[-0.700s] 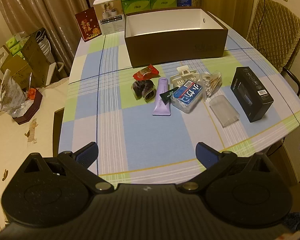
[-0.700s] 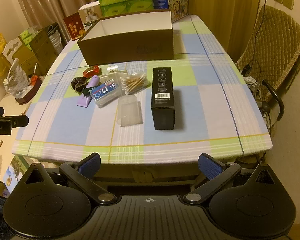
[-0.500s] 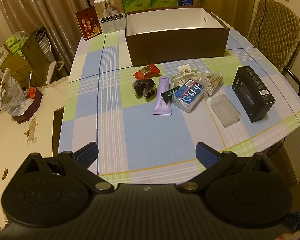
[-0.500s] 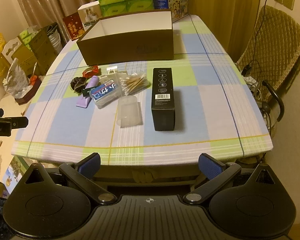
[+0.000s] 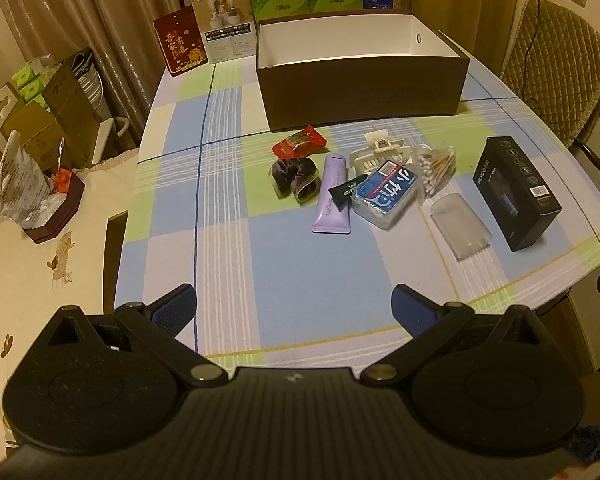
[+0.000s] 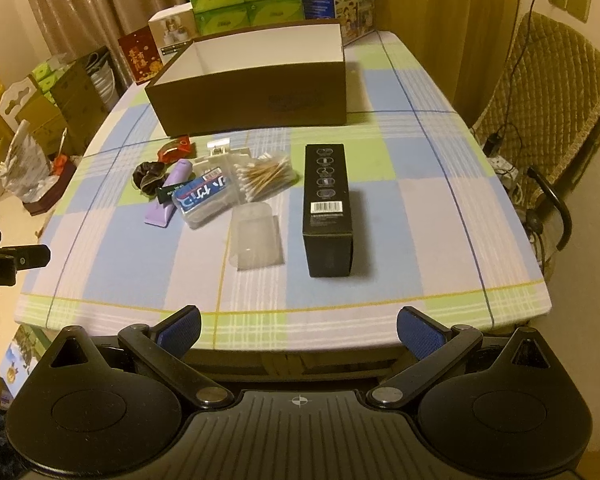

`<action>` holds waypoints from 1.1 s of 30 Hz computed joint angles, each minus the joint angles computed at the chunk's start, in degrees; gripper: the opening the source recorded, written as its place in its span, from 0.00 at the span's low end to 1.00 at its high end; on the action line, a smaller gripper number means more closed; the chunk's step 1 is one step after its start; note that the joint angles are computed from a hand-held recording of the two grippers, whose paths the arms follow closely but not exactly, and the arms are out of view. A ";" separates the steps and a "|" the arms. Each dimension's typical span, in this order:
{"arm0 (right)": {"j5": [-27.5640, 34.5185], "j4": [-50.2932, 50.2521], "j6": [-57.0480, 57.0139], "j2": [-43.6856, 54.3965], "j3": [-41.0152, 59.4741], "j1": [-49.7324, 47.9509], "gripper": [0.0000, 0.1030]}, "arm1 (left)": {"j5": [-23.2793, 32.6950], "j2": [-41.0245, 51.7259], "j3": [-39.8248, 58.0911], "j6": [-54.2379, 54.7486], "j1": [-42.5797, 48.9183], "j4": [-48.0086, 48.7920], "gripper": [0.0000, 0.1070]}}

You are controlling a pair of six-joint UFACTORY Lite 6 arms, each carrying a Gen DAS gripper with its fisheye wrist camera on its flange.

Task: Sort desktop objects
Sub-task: 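Move both tools toward the objects on the checkered tablecloth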

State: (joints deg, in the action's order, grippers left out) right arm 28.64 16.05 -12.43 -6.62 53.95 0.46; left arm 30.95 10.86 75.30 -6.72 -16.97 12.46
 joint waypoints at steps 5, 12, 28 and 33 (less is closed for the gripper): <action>-0.72 0.17 -0.24 2.08 1.41 0.33 0.98 | 0.14 1.84 1.92 0.54 0.54 -0.36 0.96; -2.79 -1.39 0.18 7.10 5.26 0.68 0.98 | 0.12 5.30 5.24 -0.81 0.47 0.92 0.96; -2.35 7.55 -12.68 15.21 12.02 -2.80 0.98 | 1.44 10.35 10.09 -9.81 -3.22 6.36 0.96; -1.32 10.70 -18.01 17.72 14.01 -4.60 0.98 | 2.58 11.87 11.50 -13.15 -4.61 7.38 0.96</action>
State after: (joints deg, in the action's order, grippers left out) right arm 27.32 26.75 -30.44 11.10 67.96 -4.14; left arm 33.53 22.73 86.80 -19.87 -21.58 19.84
